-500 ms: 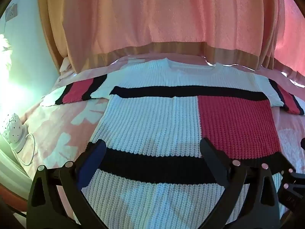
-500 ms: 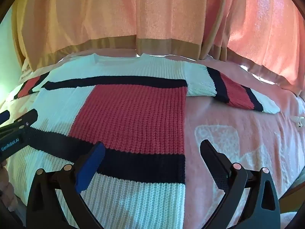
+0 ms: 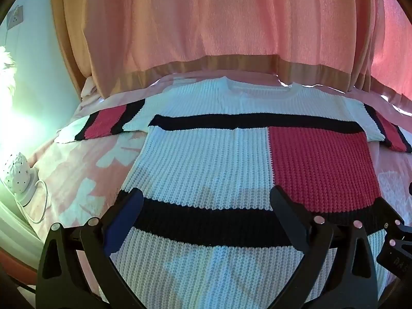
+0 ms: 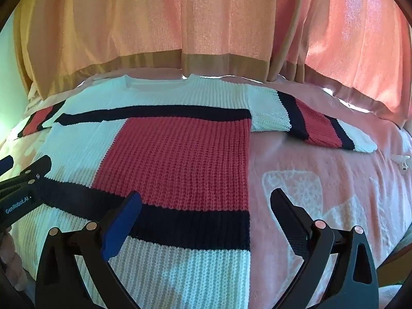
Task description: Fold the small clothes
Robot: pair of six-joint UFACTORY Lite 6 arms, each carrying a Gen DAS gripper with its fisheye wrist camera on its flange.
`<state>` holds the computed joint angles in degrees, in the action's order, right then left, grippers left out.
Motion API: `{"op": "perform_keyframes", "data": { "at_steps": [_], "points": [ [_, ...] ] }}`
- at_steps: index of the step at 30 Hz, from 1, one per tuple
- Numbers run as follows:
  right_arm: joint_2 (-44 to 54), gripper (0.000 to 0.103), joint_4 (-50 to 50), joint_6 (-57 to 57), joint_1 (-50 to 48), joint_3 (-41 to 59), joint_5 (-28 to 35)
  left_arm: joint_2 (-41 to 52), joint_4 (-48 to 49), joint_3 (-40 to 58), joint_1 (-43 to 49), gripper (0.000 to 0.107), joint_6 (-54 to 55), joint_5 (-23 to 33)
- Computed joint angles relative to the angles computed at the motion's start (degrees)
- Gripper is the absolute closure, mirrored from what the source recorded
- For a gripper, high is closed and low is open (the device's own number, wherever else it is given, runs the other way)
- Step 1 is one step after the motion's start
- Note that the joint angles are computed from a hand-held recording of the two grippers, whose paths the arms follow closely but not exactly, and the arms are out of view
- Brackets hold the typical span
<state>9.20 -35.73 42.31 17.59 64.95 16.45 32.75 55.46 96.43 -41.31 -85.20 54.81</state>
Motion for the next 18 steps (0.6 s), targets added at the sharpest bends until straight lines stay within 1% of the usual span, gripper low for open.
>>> {"op": "perform_keyframes", "data": {
  "at_steps": [18],
  "points": [
    [1.04,0.005,-4.80,6.43,1.63,0.18,0.13,-0.87,0.53,-1.97,0.12,0.011,-0.85,-0.80]
  ]
}}
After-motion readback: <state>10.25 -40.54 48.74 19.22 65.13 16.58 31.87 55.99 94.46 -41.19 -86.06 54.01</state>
